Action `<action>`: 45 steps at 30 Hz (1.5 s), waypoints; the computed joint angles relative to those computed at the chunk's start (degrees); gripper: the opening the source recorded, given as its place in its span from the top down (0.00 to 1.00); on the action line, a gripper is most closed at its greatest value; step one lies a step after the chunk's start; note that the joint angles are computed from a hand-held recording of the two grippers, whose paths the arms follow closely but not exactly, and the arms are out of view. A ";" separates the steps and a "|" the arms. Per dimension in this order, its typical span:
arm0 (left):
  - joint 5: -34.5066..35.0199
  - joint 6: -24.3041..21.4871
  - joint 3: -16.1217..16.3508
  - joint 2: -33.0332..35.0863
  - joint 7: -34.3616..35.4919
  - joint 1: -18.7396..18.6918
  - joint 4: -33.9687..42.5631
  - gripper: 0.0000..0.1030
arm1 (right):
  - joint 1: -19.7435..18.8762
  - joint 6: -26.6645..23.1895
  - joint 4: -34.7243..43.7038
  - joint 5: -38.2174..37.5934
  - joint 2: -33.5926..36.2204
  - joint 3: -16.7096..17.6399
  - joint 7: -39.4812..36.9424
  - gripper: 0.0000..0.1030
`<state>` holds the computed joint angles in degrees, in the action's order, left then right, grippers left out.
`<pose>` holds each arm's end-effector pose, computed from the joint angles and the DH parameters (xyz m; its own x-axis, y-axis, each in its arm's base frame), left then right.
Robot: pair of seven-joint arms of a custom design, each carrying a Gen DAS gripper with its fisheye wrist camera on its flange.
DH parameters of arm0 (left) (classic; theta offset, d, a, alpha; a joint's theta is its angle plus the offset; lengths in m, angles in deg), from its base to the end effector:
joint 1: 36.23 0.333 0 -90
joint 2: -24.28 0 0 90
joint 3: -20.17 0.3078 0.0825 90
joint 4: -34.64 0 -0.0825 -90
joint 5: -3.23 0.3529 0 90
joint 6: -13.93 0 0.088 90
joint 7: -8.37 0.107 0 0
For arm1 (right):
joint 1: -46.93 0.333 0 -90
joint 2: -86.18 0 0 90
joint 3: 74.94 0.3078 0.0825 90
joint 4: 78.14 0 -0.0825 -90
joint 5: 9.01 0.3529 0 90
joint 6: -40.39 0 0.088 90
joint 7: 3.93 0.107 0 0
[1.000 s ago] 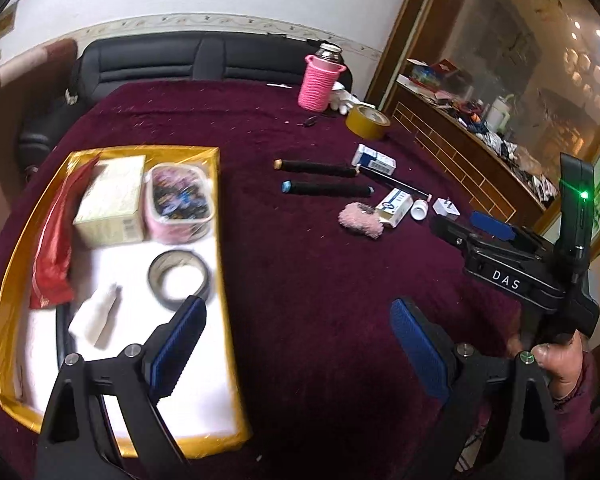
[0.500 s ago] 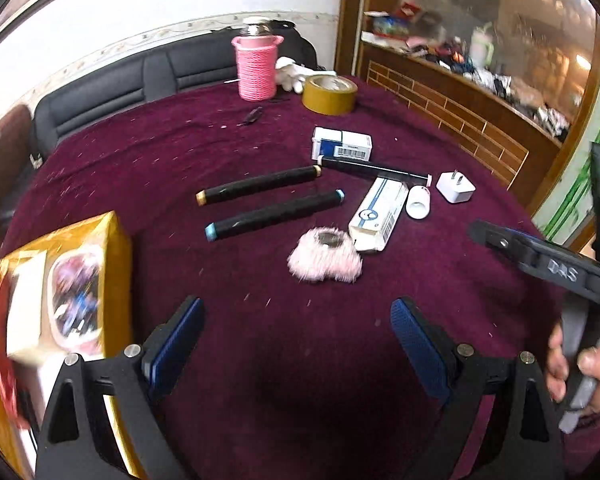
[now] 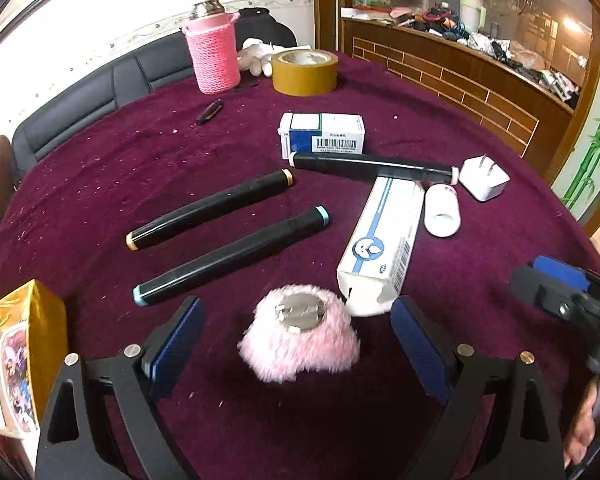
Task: Organize objects
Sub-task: 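Grasp the pink fluffy pouch with the left gripper, then grasp the white plug adapter with the right gripper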
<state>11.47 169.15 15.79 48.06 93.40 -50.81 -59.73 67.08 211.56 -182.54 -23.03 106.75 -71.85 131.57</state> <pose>0.6480 -0.2193 0.4558 -0.3171 -0.9474 -0.0436 -0.7461 0.2776 -0.6052 0.6003 0.2716 0.4459 -0.0232 -0.9269 -0.3747 -0.7362 0.2694 -0.6208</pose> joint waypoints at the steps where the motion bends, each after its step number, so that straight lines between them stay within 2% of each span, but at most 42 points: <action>1: -0.21 -0.51 -0.14 0.70 0.12 -0.01 0.83 0.10 | -0.44 -0.13 0.06 0.56 0.21 0.53 -0.40 0.16; 4: -1.59 -1.43 -0.89 2.19 1.06 0.36 2.40 0.10 | -1.31 -0.15 0.09 1.94 0.48 1.55 -1.41 0.16; 6: -3.05 -1.30 -1.51 2.27 1.91 0.89 2.10 0.24 | -1.33 0.03 0.02 2.37 0.57 1.56 -1.64 0.16; 7: -3.80 -1.87 -1.75 2.31 2.25 1.11 2.19 0.46 | -1.21 0.08 0.06 2.38 0.60 1.45 -1.69 0.15; 8: -2.80 -1.16 -0.67 2.08 0.98 0.24 1.77 0.52 | -1.02 0.09 0.16 2.29 0.69 1.28 -1.67 0.15; 11: -3.05 -0.85 -0.37 1.28 0.12 0.21 0.95 0.57 | -0.11 -0.08 0.11 1.40 0.61 0.35 -1.09 0.14; 13: -1.86 0.47 0.39 0.13 -1.32 -0.35 -0.72 0.59 | 0.24 -0.23 0.13 0.86 0.58 -0.01 -0.81 0.13; 16: -4.10 2.55 -1.06 -2.70 -0.86 1.09 -4.40 0.60 | 0.61 -0.74 0.44 0.08 0.68 -0.34 -0.62 0.11; 18: -7.75 4.80 -3.16 -5.69 1.21 3.00 -8.19 0.60 | 1.05 -1.27 0.74 -0.69 0.76 -0.71 -0.36 0.11; 21: -16.42 7.57 -6.81 -11.11 6.52 6.31 -14.43 0.60 | 1.05 -1.70 1.08 -1.13 0.96 -0.59 -0.52 0.09; 23: -25.51 8.98 -9.60 -15.19 13.09 8.68 -18.65 0.60 | 0.98 -1.64 1.07 -1.19 0.97 -0.50 -0.51 0.09; 26: -39.93 10.68 -11.02 -21.32 24.58 9.38 -24.36 0.59 | 0.44 -0.91 0.47 -0.63 0.72 0.01 -0.74 0.09; 29: -53.31 10.24 -9.36 -26.46 35.60 7.58 -28.17 0.59 | 0.43 0.25 -0.78 -0.31 -0.13 -0.35 0.08 0.08; 33: -60.32 10.20 -5.37 -31.12 42.25 4.51 -32.13 0.59 | 1.35 -0.50 -1.60 -2.28 -1.87 -1.55 0.87 0.08; 38: -65.35 10.95 -2.13 -34.40 46.82 3.03 -35.35 0.59 | 2.00 -6.81 3.14 -6.15 -1.46 -3.34 1.75 0.08; 41: -69.22 10.39 -0.21 -35.30 49.58 2.56 -36.16 0.59 | 2.29 -10.65 6.91 -8.95 -0.34 -5.60 5.68 0.08; 45: -71.16 8.76 0.89 -35.63 50.36 3.73 -36.58 0.58 | 0.08 -17.47 14.58 -8.51 3.60 -4.57 3.90 0.08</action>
